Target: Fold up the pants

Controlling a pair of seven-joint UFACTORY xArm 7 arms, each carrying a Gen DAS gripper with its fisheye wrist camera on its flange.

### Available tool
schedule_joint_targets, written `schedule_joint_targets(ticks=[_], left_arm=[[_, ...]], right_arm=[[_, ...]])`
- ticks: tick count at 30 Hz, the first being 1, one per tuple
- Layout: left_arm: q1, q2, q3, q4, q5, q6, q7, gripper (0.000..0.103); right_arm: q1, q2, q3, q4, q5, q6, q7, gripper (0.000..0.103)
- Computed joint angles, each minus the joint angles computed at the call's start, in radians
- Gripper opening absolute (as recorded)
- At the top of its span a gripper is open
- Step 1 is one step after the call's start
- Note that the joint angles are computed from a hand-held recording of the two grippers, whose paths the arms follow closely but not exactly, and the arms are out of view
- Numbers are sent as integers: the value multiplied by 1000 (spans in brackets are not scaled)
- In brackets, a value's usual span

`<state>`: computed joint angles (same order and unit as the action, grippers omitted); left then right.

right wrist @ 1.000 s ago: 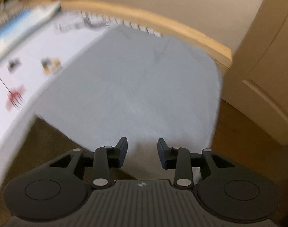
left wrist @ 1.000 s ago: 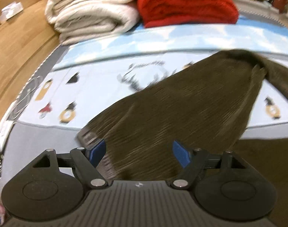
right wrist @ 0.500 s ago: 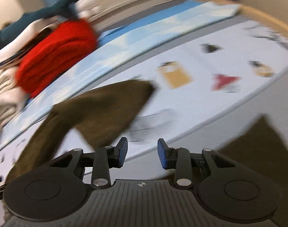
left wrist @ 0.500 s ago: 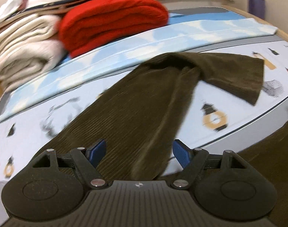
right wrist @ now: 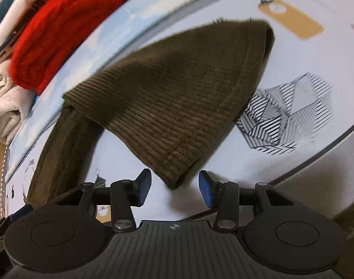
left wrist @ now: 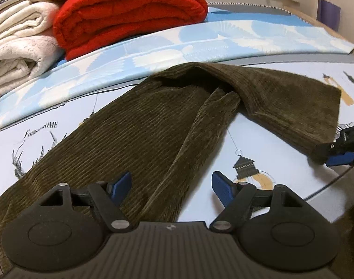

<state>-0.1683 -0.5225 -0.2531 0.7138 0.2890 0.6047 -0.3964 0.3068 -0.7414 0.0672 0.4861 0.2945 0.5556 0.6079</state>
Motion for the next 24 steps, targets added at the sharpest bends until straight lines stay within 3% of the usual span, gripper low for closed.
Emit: schedule_joint_targets(ticks=[2,3,4,6,9,13,16,21,24], left_arm=[[15,35,-11,16,15,-3,-17,76],[22,57,-15,26,24,5,-26,68],[26,76,-18,36,35,18,-34,63],[17,110,-4,51,33,47,-25,21],[-2,119,32,56,5,49,-2,10],[-28,104,79,69,-54,44,66,9],[-68,84,129,68,-132,45,208,9],[-177,12,235,34,-336,75,545,8],[-258,-44,299,5,-451,136,783,9]], right_arm=[[6,26,1,5,-7,-24,-20,43],[-2,36,15,16,-28,-22,-24,30],[-14,48,32,30,-56,-12,-28,25],[-31,44,47,35,-84,-10,-17,12],[-72,-14,35,33,-92,-58,18,9],[-173,-125,8,75,-146,-138,41,7],[-233,-129,-36,167,-188,-138,5,4],[-337,-14,-101,391,-230,-88,-43,2],[-443,85,-87,485,-290,-84,-34,0]])
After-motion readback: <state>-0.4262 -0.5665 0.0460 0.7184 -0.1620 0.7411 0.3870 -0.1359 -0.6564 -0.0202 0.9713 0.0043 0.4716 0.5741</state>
